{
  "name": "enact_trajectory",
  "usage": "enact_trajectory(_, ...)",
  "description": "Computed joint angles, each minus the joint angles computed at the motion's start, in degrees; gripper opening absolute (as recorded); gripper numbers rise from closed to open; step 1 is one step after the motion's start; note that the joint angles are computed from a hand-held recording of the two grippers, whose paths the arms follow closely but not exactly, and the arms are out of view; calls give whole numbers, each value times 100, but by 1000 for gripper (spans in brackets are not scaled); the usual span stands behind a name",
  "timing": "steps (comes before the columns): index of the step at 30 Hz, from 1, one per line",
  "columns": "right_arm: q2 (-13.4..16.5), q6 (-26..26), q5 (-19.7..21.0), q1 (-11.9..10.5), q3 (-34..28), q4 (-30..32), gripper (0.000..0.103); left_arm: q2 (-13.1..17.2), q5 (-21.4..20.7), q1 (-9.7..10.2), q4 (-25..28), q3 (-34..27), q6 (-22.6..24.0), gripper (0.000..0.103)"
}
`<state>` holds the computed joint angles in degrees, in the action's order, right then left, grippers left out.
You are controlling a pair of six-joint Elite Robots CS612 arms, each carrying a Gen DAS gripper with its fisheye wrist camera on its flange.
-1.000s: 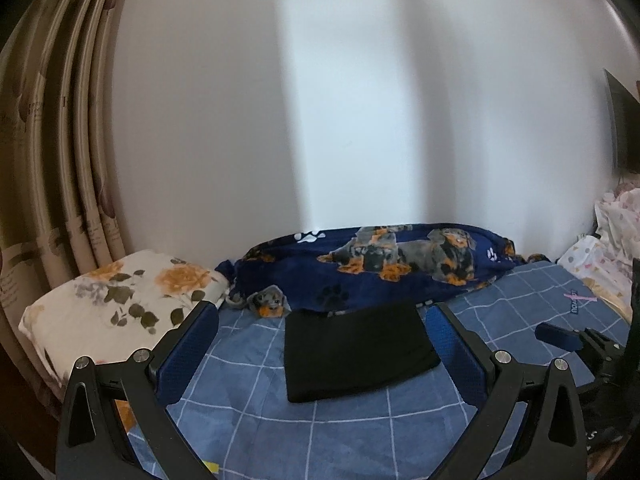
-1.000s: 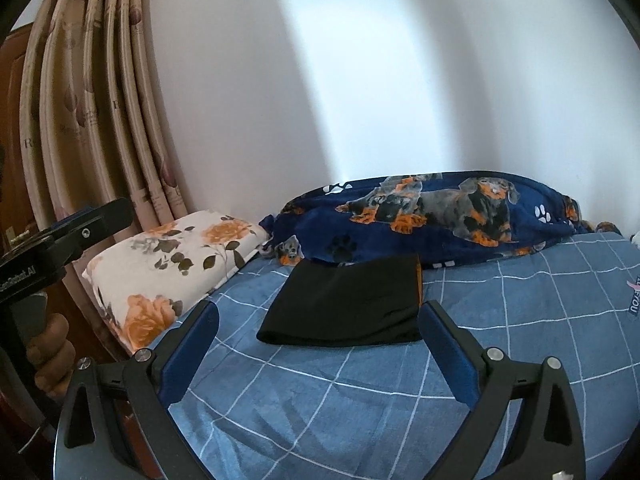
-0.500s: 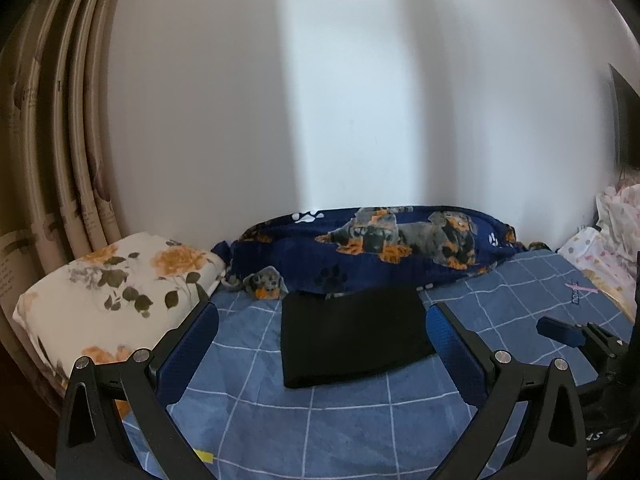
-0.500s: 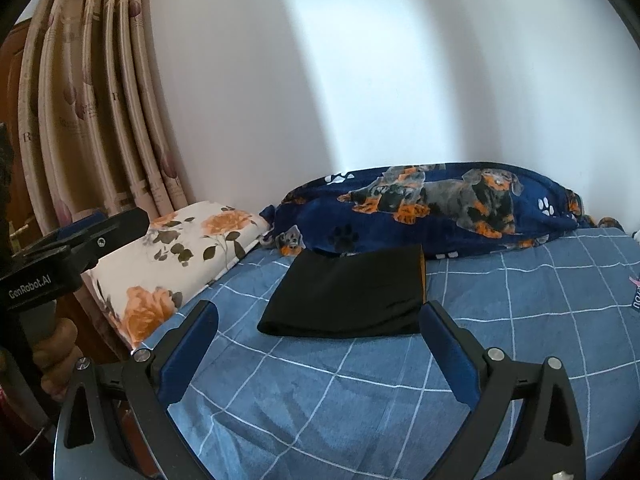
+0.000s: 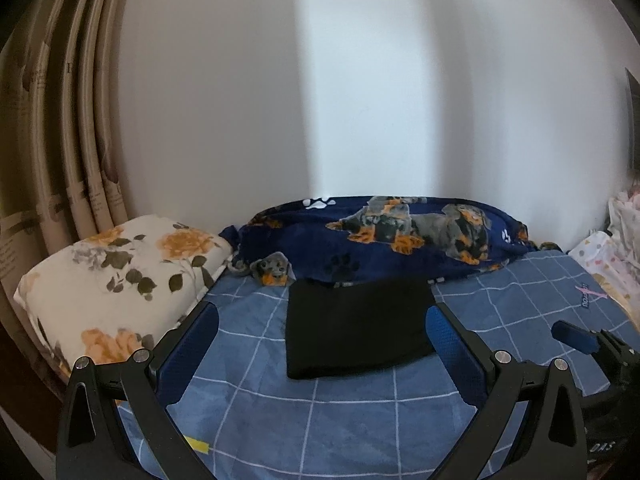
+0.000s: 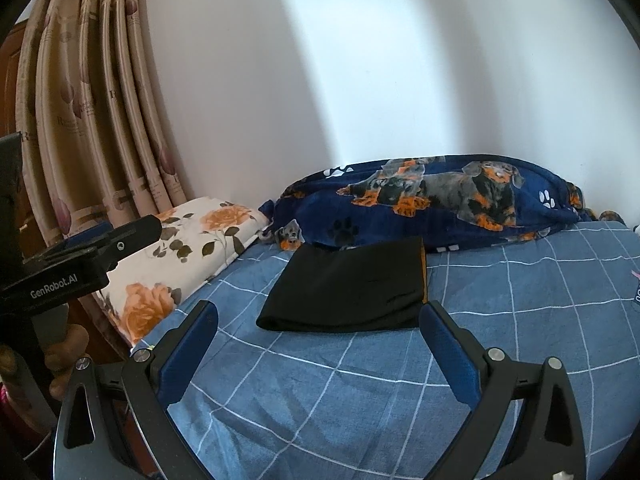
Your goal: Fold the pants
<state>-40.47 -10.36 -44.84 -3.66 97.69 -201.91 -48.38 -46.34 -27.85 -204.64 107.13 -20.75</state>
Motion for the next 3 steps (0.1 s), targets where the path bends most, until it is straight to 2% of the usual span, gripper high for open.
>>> enact_trajectory(3,16,12,-23,4,-17,-31,101,-13,-57,19,54,-11,-41,103)
